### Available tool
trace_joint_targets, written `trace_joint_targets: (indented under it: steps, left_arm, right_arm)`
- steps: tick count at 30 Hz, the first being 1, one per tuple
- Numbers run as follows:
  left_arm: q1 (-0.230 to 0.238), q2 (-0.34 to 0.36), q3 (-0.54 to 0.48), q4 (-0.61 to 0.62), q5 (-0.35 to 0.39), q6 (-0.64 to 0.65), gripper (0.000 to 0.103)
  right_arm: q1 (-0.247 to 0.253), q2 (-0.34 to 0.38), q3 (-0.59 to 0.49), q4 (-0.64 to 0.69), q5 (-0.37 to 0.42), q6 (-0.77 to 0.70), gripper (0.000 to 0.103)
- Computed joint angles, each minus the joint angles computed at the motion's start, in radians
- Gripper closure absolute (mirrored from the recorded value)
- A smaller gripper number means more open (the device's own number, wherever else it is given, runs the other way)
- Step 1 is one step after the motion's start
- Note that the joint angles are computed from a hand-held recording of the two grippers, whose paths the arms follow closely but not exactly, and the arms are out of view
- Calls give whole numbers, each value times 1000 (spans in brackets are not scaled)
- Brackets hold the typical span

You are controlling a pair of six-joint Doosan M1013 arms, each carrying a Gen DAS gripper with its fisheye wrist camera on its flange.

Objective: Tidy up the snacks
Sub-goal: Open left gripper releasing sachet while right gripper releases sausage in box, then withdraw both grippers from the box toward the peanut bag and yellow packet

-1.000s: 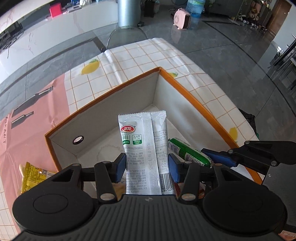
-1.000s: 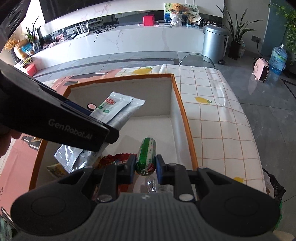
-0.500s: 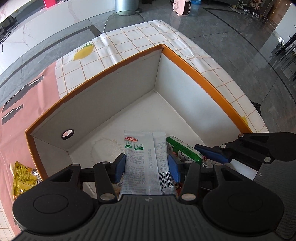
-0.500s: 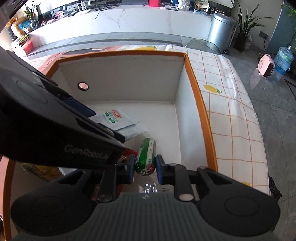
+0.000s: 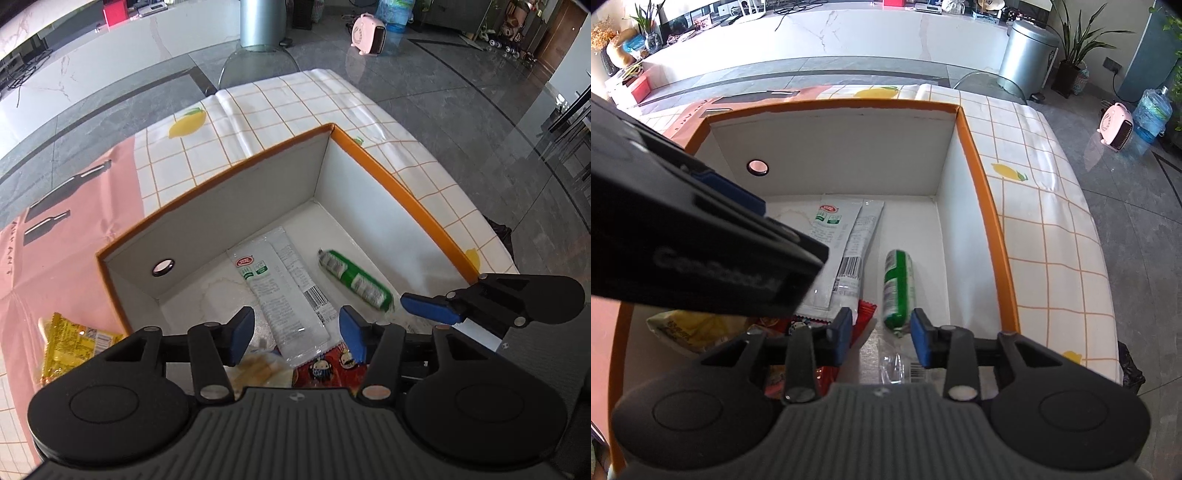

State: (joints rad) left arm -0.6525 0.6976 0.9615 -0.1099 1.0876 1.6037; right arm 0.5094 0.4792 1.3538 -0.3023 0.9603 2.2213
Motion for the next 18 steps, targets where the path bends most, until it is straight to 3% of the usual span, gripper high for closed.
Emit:
trace_joint_targets:
  steps: [3,15,18]
  left_arm:
    - [-1,-42,49,9,-32,5,40]
    - [15,-231,277,-9,-200,25,40]
    - [20,-282,341,-3,-262,2,39]
  right_arm:
    - [14,-5,-7,-27,26,24,59]
    - [97,-45,2,-136,83,137,47]
    - [123,-62,12,-165,67,177,44]
